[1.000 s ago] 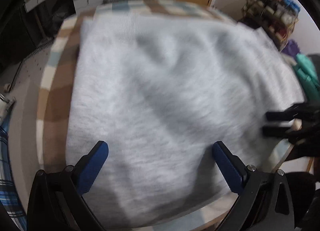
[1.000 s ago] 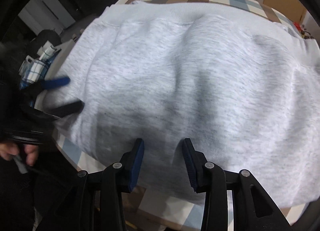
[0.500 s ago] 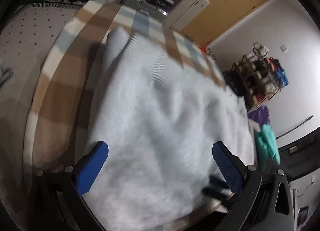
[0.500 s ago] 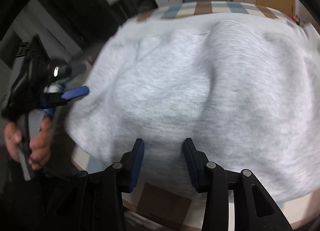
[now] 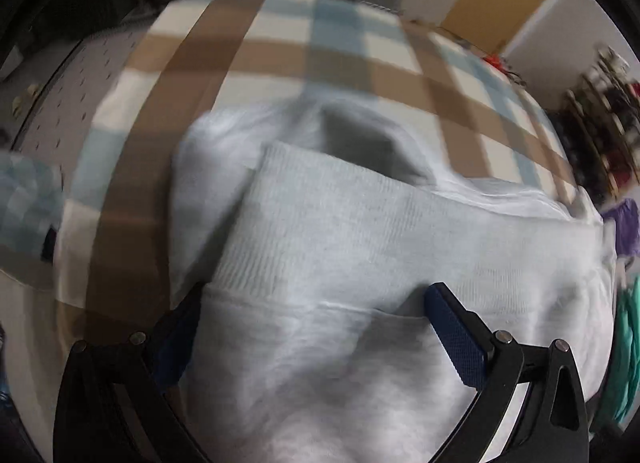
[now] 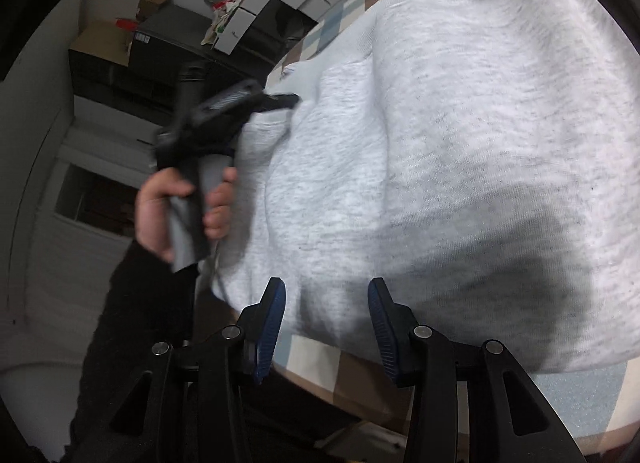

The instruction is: Fold large clothes

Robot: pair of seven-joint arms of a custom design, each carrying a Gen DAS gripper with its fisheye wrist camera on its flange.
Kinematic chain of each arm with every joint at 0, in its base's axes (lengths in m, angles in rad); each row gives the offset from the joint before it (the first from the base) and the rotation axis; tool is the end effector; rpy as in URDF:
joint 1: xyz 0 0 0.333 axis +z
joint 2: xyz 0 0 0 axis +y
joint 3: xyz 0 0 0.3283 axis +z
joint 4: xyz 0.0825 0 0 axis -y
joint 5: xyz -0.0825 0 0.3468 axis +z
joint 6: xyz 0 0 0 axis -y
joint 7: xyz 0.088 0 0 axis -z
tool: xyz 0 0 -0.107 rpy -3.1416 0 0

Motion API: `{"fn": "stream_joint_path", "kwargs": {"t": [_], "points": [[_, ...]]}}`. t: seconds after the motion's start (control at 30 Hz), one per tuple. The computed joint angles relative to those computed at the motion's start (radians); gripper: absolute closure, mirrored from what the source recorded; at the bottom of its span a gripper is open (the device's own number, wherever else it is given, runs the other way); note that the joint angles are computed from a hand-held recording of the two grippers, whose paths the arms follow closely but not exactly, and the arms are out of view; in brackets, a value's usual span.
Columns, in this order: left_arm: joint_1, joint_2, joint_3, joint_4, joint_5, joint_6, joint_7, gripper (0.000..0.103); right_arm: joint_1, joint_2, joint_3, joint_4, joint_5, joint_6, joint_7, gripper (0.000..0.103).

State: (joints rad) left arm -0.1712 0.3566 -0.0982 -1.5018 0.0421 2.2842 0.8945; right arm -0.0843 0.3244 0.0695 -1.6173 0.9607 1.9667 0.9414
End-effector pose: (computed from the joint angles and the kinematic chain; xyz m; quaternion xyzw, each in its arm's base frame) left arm 0.6508 -0.1673 0.5324 -0.8145 0.5400 -0.2011 0.0675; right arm 0.6373 0.0379 0.4917 -0.7025 0.5605 0.1867 0.3968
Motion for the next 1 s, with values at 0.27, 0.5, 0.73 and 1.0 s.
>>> {"fn": "stream_joint_path", "kwargs": {"t": [0.27,0.5,0.73,1.0], "points": [[0.000,-0.118,-0.022,-0.077,-0.037,0.017,-0.033,0.002,-0.035,0.004,-0.005,0.016,0.030,-0.062,0.025,0.059],[-0.036,-0.223,-0.098,-0.197,-0.152,0.054,-0.003,0.002,-0.062,-0.162,-0.048,-0.178,0.278,0.145,-0.158,0.023],[-0.125,-0.187,-0.112,-0.225,-0.041,0.099,0.011,0.002,-0.075,-0.245,-0.169,-0.327,0.357,0.307,-0.071,0.015],[-0.140,-0.226,-0.101,-0.309,0.046,0.226,-0.029,0.002,-0.115,-0.120,-0.163,-0.171,0.045,0.210,0.176,0.016]]}}
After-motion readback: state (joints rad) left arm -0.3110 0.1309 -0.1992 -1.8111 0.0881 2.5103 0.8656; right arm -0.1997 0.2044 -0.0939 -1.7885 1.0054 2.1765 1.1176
